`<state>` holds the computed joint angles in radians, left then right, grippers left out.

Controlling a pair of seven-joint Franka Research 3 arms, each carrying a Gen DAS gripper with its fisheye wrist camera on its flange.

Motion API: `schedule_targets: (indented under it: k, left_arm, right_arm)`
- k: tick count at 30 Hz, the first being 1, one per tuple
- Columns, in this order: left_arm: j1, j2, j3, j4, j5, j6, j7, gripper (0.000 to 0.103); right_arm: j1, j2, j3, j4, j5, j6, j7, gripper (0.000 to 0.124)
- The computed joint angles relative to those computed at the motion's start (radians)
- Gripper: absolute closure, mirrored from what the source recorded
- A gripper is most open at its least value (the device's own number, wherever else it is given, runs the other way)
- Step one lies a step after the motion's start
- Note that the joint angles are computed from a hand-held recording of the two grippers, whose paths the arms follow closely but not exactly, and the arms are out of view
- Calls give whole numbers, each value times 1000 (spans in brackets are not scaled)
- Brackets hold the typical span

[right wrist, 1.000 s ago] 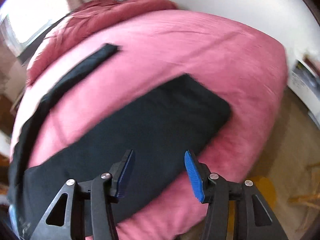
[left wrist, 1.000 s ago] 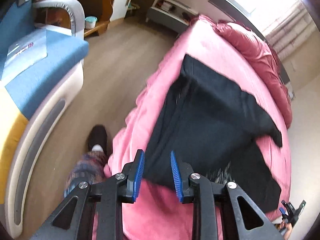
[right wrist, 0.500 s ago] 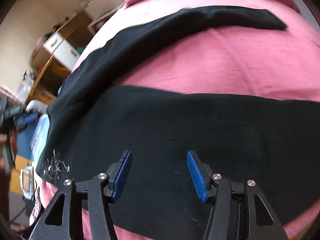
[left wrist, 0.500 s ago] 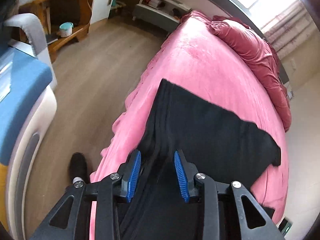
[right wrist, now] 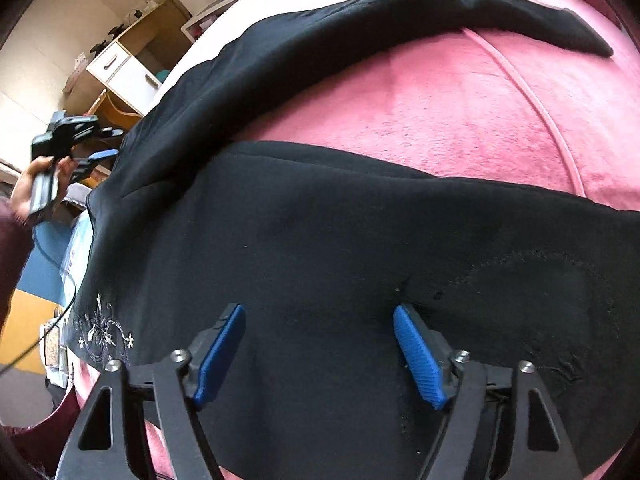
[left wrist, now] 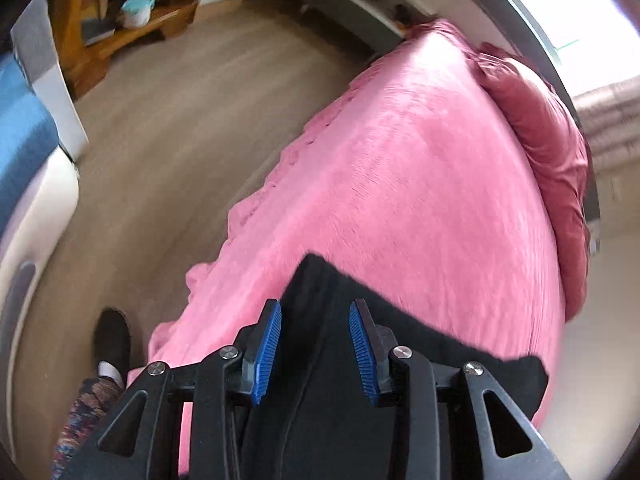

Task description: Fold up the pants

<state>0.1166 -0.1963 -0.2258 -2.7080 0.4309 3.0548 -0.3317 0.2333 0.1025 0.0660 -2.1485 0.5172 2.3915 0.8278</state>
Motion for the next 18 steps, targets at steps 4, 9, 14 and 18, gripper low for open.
schedule_targets:
  k: [4, 9, 14, 18]
  left_arm:
    - [-46, 72, 71, 38, -79, 17, 99, 67]
    - [-57, 86, 70, 113, -56, -118, 177, 88]
    - [-20, -8, 6, 110, 179, -133, 37, 97]
    - [170, -175, -188, 80, 536, 18, -268, 97]
  right_arm:
    - [15, 7, 8, 2, -11, 8, 27, 39]
    - [15, 15, 9, 12, -8, 8, 30, 39]
    - [11, 11, 5, 12, -13, 3, 28, 39]
    - [10, 3, 5, 4, -12, 4, 27, 39]
